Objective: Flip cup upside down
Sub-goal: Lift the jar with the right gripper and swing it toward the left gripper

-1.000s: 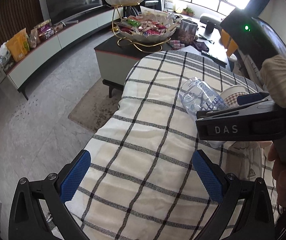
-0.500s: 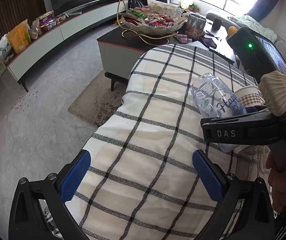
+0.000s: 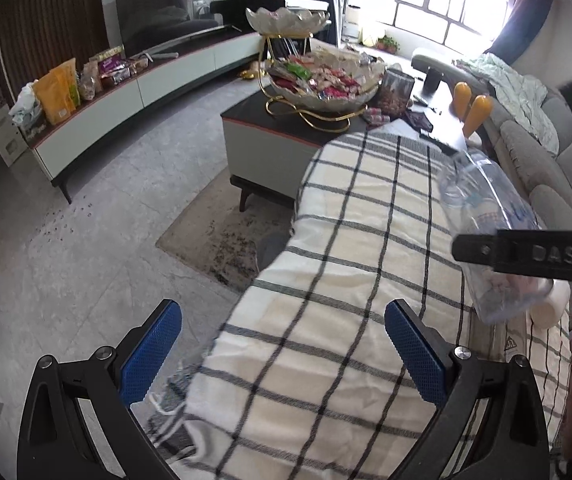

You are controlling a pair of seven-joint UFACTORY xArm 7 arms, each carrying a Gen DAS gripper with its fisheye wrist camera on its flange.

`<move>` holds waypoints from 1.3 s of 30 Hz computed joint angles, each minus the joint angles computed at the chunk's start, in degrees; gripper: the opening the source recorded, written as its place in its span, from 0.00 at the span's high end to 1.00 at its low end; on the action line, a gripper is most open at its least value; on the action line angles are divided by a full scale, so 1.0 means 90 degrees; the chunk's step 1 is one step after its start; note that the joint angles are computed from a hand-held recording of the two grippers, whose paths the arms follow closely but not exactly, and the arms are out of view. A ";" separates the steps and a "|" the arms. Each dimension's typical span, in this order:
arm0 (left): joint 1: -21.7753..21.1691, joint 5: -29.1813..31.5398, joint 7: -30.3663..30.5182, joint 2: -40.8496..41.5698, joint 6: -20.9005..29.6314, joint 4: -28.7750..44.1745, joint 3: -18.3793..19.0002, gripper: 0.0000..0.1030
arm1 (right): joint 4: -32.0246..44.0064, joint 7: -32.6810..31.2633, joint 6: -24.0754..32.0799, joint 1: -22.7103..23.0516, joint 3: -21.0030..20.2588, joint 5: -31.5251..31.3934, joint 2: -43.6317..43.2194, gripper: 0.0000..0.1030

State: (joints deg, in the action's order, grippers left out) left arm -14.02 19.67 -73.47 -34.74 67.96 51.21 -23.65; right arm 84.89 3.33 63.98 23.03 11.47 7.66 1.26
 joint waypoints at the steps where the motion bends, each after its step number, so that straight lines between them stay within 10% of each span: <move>1: -0.0031 0.0010 0.0021 -0.0131 0.0051 -0.0041 0.0004 0.00 | -0.0327 0.0167 -0.0097 -0.0032 -0.0029 0.0214 -0.0322 0.27; 18: -0.0095 -0.0143 0.0481 -0.1290 0.0063 -0.0492 -0.0679 0.00 | -0.4246 0.1643 -0.0952 -0.0024 -0.0331 0.1618 -0.3310 0.27; 39: -0.0321 0.0054 0.0204 -0.1150 0.0422 -0.0577 -0.1013 0.00 | -0.4943 0.1775 -0.1867 0.0184 -0.0313 0.1518 -0.3457 0.14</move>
State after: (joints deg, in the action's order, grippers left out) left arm -16.92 20.16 -71.64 -45.09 71.76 46.01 -32.77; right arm 40.41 19.31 47.18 24.69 8.66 21.33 -29.85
